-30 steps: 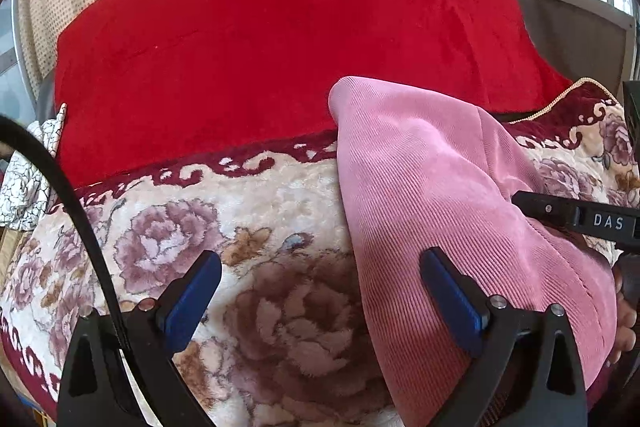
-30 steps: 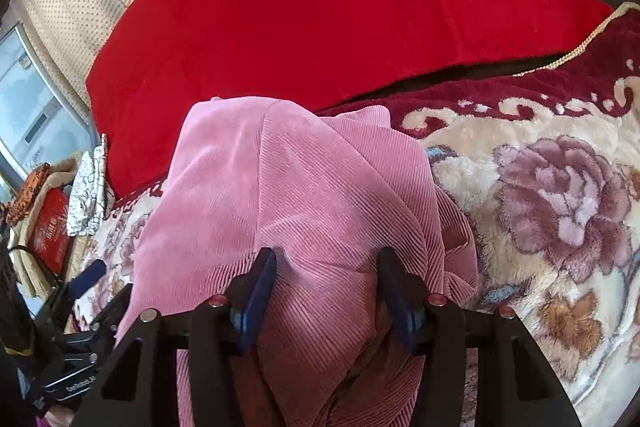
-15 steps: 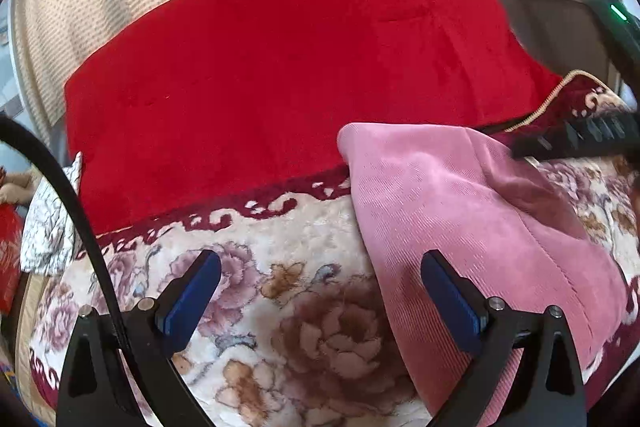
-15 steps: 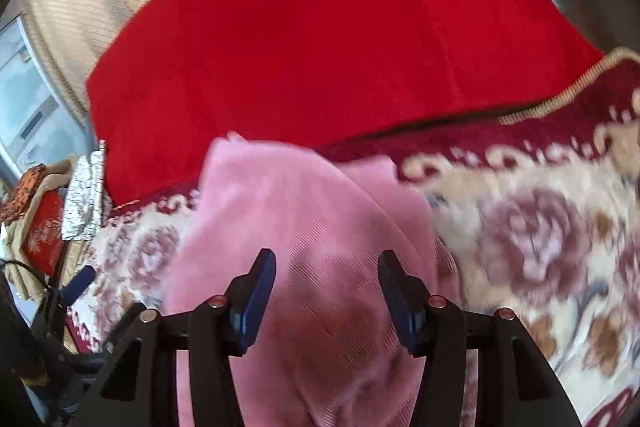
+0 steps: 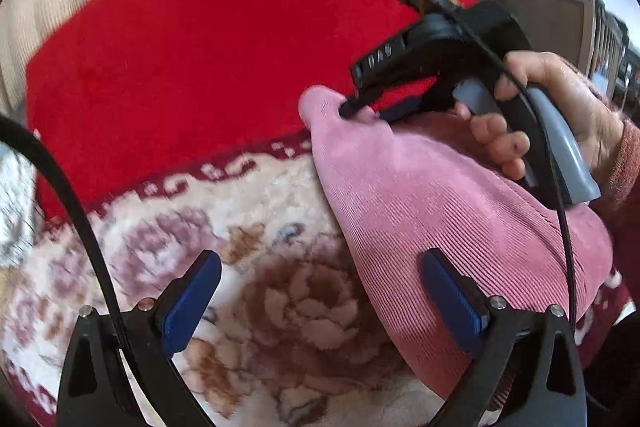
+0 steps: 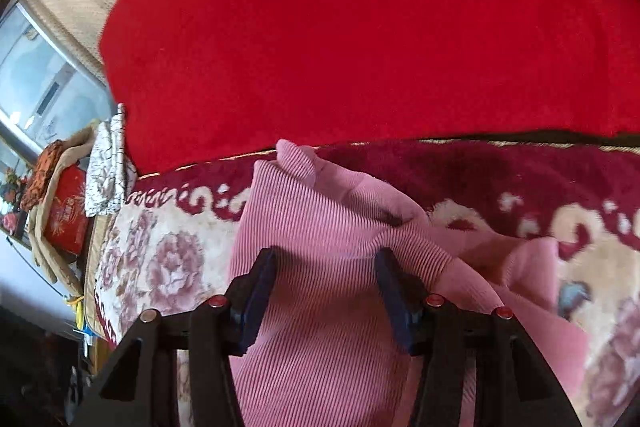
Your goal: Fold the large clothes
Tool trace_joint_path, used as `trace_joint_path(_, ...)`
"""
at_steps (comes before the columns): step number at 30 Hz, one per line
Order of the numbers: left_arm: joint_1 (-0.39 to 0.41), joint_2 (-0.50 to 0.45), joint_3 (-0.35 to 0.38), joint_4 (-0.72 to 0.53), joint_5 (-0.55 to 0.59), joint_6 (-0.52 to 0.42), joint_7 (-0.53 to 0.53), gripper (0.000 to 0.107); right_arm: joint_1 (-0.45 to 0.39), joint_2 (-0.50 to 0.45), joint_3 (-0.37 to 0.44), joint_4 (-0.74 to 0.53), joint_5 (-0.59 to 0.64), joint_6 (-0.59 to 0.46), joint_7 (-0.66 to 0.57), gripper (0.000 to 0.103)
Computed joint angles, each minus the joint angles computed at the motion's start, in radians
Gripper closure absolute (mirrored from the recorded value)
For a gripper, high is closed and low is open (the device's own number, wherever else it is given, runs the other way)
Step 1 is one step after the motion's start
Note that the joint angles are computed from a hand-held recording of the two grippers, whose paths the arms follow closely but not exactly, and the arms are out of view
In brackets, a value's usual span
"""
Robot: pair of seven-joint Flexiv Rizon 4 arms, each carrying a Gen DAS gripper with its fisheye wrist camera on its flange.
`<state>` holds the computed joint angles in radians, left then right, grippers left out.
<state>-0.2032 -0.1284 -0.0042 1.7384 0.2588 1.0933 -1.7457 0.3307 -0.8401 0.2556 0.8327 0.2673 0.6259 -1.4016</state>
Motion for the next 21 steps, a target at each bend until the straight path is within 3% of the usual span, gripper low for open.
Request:
trace_joint_path(3,-0.009,0.006,0.004,-0.009,0.052,-0.009,0.002,0.007,0.010,0.013,-0.014,0.010,-0.014,0.012,0.023,0.048)
trace_joint_path(6,-0.026,0.015,0.010,-0.022,0.151,-0.022,-0.058,0.007,-0.008,0.091,0.000,0.115,0.004,0.087,0.009,0.048)
trace_joint_path(15,-0.021,0.024,0.002,-0.029,0.192,-0.054,-0.111,0.007,-0.074,0.404,0.025,0.535,0.043,0.257,-0.046,0.046)
trace_joint_path(21,-0.022,0.026,-0.002,-0.034,0.212,-0.064,-0.133,0.007,-0.099,0.484,0.022,0.684,0.099,0.261,-0.027,0.046)
